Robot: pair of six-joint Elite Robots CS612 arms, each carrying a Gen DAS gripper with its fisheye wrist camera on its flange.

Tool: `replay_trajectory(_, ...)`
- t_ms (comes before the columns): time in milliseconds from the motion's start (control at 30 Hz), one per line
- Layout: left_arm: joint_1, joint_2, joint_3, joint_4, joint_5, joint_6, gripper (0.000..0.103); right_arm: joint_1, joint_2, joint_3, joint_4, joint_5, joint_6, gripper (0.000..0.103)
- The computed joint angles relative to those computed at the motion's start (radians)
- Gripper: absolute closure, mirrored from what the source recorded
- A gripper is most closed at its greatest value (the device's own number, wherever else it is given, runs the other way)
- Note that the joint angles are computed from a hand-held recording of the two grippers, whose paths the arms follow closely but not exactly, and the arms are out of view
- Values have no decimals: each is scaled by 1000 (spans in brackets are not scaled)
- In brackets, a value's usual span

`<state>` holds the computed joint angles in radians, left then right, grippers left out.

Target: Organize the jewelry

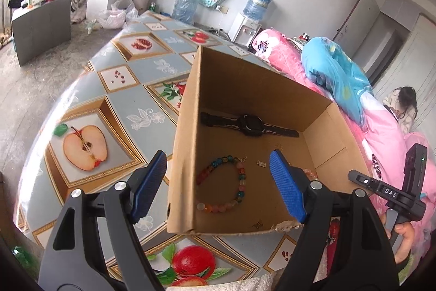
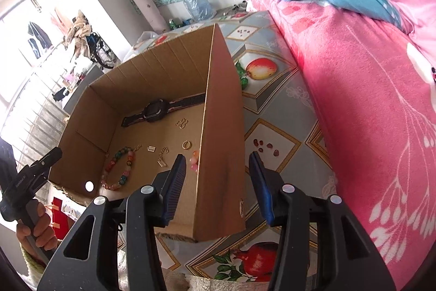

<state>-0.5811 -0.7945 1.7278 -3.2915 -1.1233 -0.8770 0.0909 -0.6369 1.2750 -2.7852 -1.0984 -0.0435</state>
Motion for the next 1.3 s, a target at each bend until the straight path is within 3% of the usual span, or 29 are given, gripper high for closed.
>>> replay_trajectory(100, -16, -15, 39, -84, 21, 68, 19, -10, -27, 71, -143, -4, 20, 47)
replay_trajectory(167, -24, -28, 63, -108, 14, 73, 19, -16, -46, 115, -214, -3, 30, 46)
replay_trajectory(267, -44, -49, 88, -99, 43, 56, 15, -24, -73, 177, -306, 28, 25, 40)
replay_trajectory(400, -80, -71, 110, -70, 135, 64, 11, -26, -106, 250, -402, 83, -6, 32)
replay_trajectory(533, -102, -78, 111, -61, 148, 86, 9, -19, -127, 302, -476, 119, -39, 23)
replay_trajectory(667, -113, -68, 105, -95, 112, 92, 8, -2, -135, 327, -512, 97, -71, 18)
replay_trajectory(767, -126, -64, 99, -67, 138, 58, 8, 8, -139, 331, -490, 66, -75, 17)
replay_trajectory(933, -128, -64, 77, 42, 130, 3, 8, 17, -141, 337, -477, 22, -65, 14)
replay_trajectory(1233, -149, -72, 25, 392, 254, -97, 8, 36, -141, 347, -454, -74, -99, 8)
replay_trajectory(1300, -147, -70, 19, 421, 255, -109, 8, 44, -140, 345, -450, -110, -108, 7)
